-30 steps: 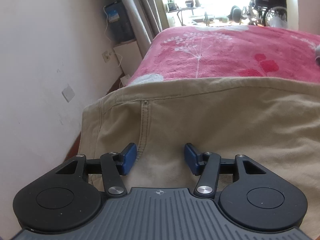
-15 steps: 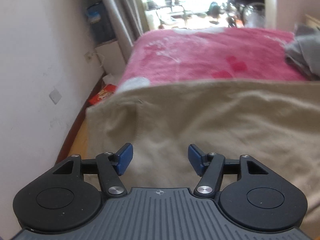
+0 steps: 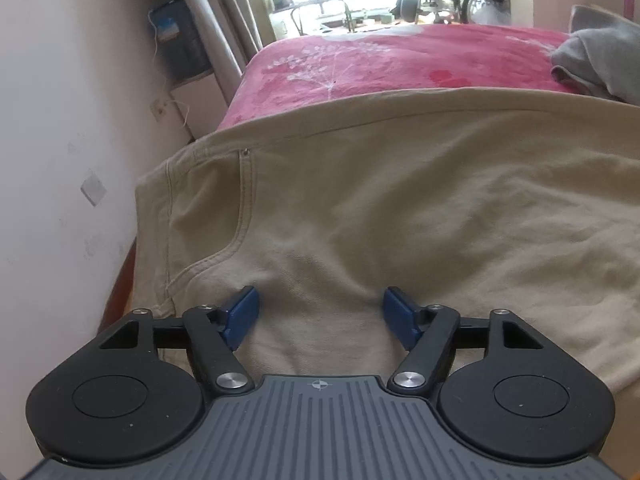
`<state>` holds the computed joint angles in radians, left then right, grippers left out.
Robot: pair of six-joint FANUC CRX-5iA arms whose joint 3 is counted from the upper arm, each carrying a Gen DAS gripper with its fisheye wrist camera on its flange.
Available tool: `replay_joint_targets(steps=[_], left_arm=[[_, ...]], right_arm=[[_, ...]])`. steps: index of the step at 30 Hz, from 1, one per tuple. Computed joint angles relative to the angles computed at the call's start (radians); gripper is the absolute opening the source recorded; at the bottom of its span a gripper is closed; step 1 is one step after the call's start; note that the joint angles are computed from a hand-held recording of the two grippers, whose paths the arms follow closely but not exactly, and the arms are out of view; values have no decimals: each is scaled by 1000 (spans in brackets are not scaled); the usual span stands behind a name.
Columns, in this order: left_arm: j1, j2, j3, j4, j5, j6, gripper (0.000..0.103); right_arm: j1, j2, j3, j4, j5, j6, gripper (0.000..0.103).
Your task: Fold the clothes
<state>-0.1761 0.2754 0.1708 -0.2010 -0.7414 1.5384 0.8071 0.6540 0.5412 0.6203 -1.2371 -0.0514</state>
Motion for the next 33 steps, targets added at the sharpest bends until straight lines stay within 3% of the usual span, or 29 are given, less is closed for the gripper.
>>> replay_joint_targets(steps=[4, 5, 6, 8, 10, 11, 13, 16, 20, 23, 25, 26, 29, 33], left_arm=[[12, 1, -5, 30, 3, -23, 72], [13, 2, -5, 34, 2, -27, 72], [14, 3, -3, 36, -1, -28, 72], [13, 4, 0, 35, -6, -24, 72], [12, 5, 3, 30, -10, -14, 72], [10, 6, 6, 26, -13, -6, 72], [6, 11, 19, 13, -29, 15, 73], [1, 23, 56, -3, -78, 42, 75], [0, -3, 88, -44, -135, 98, 75], [49, -119, -14, 36, -70, 78, 75], [97, -223, -122, 138, -26, 24, 76], [123, -274, -177, 196, -16, -12, 78], [210, -408, -320, 373, -59, -113, 78], [329, -569, -501, 539, -149, -185, 79]], right_arm=[[-30, -103, -148, 14, 127, -138, 12], [-32, -137, -196, 35, 146, -194, 13], [-31, -172, -243, 60, 153, -262, 21], [-29, -295, -416, 119, 271, -437, 22], [-18, -384, -509, 98, 302, -475, 22], [-9, -400, -503, 52, 252, -433, 22], [17, -380, -437, -20, 22, -366, 22], [79, -409, -475, 55, -191, -463, 25], [193, -535, -604, 151, -190, -605, 25], [322, -630, -656, 175, -143, -646, 25], [397, -687, -685, 168, -88, -674, 33], [443, -701, -690, 160, -63, -702, 42], [550, -736, -731, 109, 24, -854, 43], [675, -757, -834, 117, 123, -1216, 43]])
